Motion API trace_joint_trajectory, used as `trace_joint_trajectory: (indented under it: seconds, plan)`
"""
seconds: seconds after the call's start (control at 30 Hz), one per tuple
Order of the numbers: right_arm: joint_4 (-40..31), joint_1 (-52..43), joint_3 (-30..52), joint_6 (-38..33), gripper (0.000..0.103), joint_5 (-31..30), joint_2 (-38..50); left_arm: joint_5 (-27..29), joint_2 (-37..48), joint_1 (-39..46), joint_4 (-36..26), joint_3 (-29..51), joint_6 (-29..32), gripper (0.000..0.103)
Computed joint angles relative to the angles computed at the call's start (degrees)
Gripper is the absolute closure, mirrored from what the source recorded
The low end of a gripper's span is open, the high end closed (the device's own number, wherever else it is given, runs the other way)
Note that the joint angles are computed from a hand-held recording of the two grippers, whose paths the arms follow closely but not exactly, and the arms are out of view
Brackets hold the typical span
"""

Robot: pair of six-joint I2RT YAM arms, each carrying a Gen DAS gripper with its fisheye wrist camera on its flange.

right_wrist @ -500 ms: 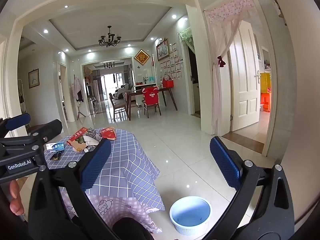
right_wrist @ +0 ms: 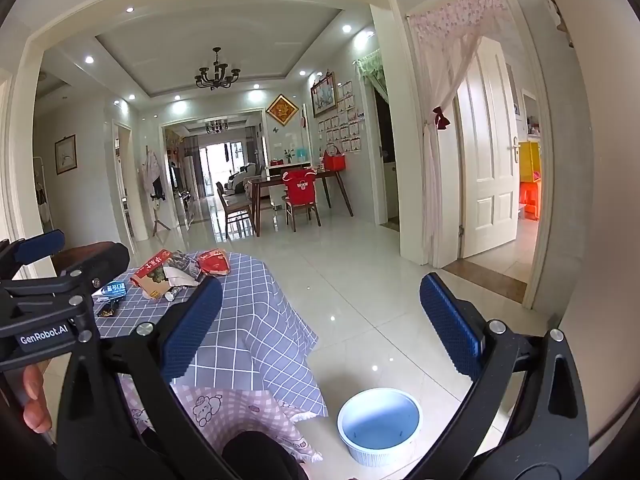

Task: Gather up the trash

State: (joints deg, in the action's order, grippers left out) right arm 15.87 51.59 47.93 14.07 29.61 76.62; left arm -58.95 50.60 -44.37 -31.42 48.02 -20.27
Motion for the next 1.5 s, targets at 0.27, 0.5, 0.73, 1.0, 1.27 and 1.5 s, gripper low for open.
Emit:
trace_joint_trajectory:
  seconds: [0.27, 0.5, 0.73, 1.0, 1.27, 1.5]
  plan:
    - [-0.75, 0.62, 0.46, 0.50, 0.006, 0.42, 0.26, -0.84, 0.58, -1.15, -1.45, 0.68, -1.31, 0.006]
    - [-0.85, 0.60, 0.54, 0.53, 0.006, 0.40, 0.33, 0.03, 0.32, -0.15, -0.58, 0.34, -0.43, 0.006]
    - [-0.90, 0.69, 0.64, 0.61, 0.006, 0.51, 0.47, 0.09, 0.43, -0.14, -0.16, -0.20, -0.57, 0.006]
    - [-0.84, 0.59, 0.63, 0.60, 0.006, 0.40, 0.55, 0.37, -0.04, 0.14, 0.22, -0.70, -0.14, 0.006]
    - [-1.24, 0.53, 0.77, 0.71, 0.006, 0.30, 0.37, 0.62, 0.24, 0.49, 0.25, -0.16, 0.16, 0.006]
    - [-1.10, 0.51, 0.76, 0.71, 0.006, 0.29, 0.52, 0.74, 0.30, 0.61, 0.28, -0.08, 0.26, 0.006]
